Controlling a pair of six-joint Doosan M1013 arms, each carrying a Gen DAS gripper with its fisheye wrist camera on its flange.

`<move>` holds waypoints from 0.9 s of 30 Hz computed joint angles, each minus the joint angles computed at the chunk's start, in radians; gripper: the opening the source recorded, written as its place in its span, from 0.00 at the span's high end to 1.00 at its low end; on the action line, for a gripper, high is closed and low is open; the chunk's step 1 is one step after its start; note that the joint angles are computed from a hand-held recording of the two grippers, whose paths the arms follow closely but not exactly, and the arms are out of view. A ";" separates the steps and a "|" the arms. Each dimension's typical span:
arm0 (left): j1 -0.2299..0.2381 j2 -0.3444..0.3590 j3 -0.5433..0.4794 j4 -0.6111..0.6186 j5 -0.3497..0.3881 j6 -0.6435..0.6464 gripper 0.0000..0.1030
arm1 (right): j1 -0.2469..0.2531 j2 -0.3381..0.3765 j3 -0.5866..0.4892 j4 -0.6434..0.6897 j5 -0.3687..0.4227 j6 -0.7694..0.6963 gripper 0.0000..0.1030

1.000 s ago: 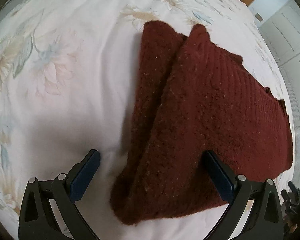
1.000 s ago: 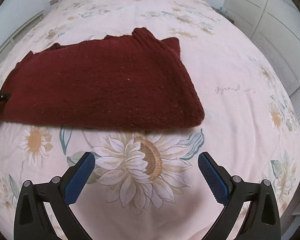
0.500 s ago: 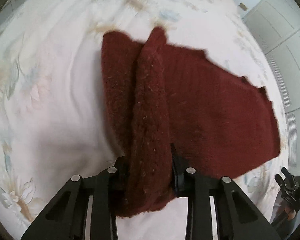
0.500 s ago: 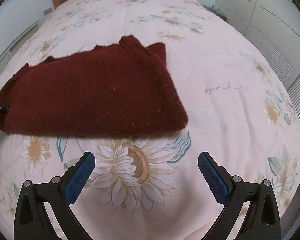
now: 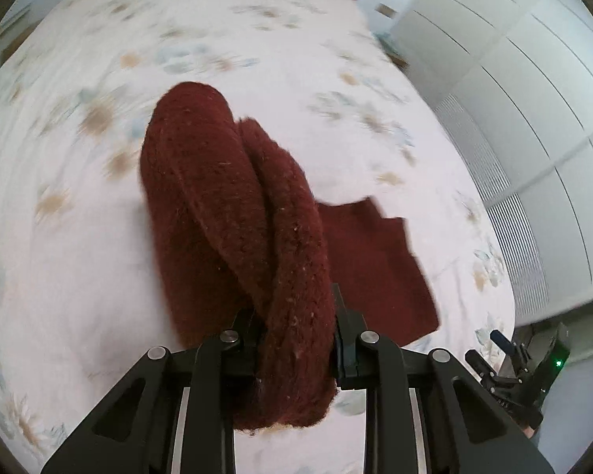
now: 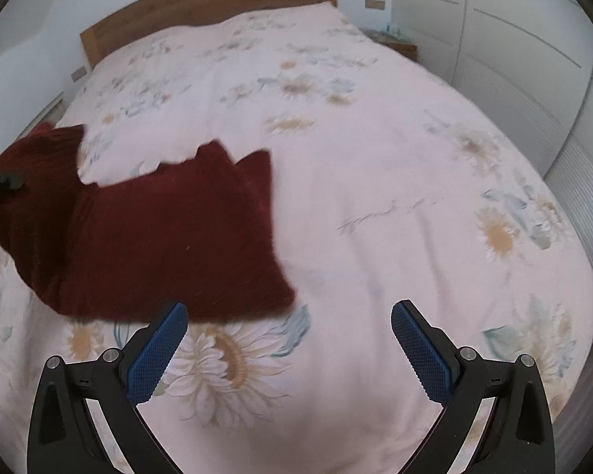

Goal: Fold small clothes

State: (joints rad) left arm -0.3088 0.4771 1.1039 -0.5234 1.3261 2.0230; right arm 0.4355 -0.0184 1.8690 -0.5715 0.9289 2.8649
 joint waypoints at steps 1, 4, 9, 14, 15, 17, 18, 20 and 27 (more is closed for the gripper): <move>-0.018 -0.002 0.002 -0.001 -0.001 0.006 0.80 | -0.002 -0.009 0.005 -0.008 0.008 0.006 0.00; -0.084 -0.003 0.021 0.014 -0.021 0.021 0.80 | -0.012 -0.036 0.026 -0.010 0.027 0.023 0.00; -0.189 0.012 0.087 0.123 -0.070 -0.010 0.81 | -0.034 -0.059 0.063 0.031 0.031 0.029 0.00; -0.237 0.015 0.148 0.246 -0.143 -0.083 0.79 | -0.051 -0.065 0.092 0.097 0.028 0.006 0.00; -0.238 0.013 0.155 0.252 -0.148 -0.094 0.78 | -0.054 -0.064 0.098 0.108 0.024 0.001 0.00; -0.234 0.009 0.167 0.253 -0.164 -0.101 0.75 | -0.055 -0.063 0.106 0.122 0.018 -0.002 0.00; -0.233 0.009 0.166 0.256 -0.161 -0.101 0.74 | -0.056 -0.062 0.109 0.127 0.013 -0.002 0.00; -0.233 0.014 0.154 0.270 -0.146 -0.110 0.70 | -0.056 -0.062 0.114 0.135 0.001 0.001 0.00; -0.221 -0.009 0.125 0.234 -0.116 -0.113 0.28 | -0.050 -0.057 0.099 0.135 0.001 -0.012 0.00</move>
